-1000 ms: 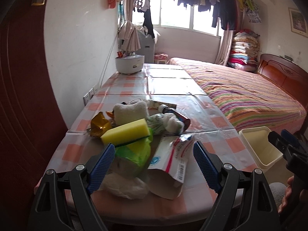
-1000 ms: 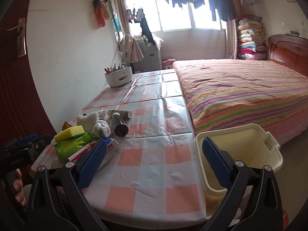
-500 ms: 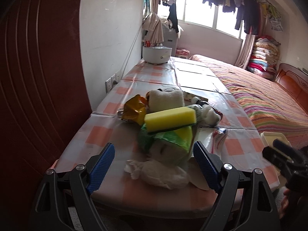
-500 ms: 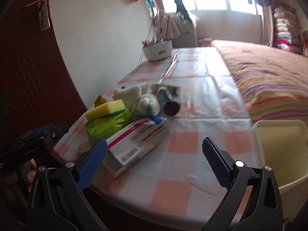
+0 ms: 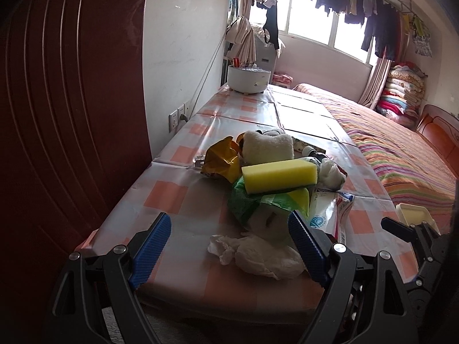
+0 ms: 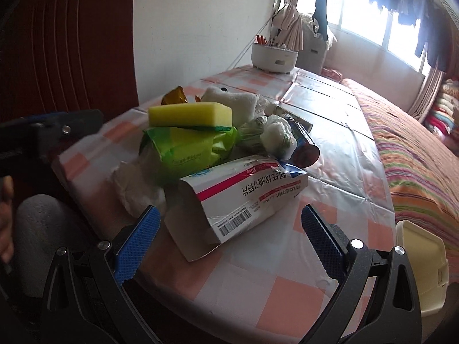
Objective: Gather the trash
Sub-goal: 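Grasp the white-and-red medicine box with the right gripper while the left gripper approaches the crumpled tissue, then grasp the crumpled white tissue with the left gripper while the right gripper lifts the box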
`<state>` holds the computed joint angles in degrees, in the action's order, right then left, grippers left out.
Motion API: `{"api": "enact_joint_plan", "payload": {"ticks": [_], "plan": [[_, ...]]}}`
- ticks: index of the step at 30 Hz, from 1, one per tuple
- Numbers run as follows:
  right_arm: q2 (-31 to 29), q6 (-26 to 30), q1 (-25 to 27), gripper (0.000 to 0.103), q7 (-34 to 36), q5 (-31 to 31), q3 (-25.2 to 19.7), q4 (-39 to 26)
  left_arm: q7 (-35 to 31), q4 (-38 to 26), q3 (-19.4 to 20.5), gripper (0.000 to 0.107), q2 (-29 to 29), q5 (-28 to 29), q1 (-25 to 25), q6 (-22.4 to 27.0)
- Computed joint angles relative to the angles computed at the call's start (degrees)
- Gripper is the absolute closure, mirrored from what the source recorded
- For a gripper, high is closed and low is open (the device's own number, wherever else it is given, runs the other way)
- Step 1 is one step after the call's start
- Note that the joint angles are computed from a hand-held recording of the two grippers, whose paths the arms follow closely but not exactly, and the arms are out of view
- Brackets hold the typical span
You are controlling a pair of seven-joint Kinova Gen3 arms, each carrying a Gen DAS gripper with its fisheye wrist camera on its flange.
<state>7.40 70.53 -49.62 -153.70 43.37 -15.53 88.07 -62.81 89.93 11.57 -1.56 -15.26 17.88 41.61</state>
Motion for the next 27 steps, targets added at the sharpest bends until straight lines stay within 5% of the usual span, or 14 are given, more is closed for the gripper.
{"api": "enact_joint_plan", "payload": {"ticks": [8, 10, 12, 21, 27], "plan": [[4.4, 3.4, -0.6, 0.033, 5.4, 0.2, 2.0, -2.9, -1.1, -0.1, -0.6, 0.026, 0.1, 1.9, -0.5, 0.1], [4.5, 2.7, -0.4, 0.048, 6.9, -0.2, 2.5, -2.6, -1.7, -0.2, -0.7, 0.026, 0.1, 2.5, -0.6, 0.2], [4.0, 1.1, 0.3, 0.076, 8.1, -1.4, 2.8, -1.9, -2.1, -0.2, -0.8, 0.026, 0.1, 3.0, -0.8, 0.0], [-3.0, -3.5, 2.4, 0.101, 0.6, 2.6, 1.7, 5.8, -5.7, 0.3, -1.5, 0.026, -0.3, 7.5, -1.5, 0.9], [-8.5, -7.4, 6.9, 0.102, -4.9, 3.0, -1.6, 9.9, -11.9, 1.0, -1.8, 0.026, -0.2, 13.9, -1.6, 2.5]]}}
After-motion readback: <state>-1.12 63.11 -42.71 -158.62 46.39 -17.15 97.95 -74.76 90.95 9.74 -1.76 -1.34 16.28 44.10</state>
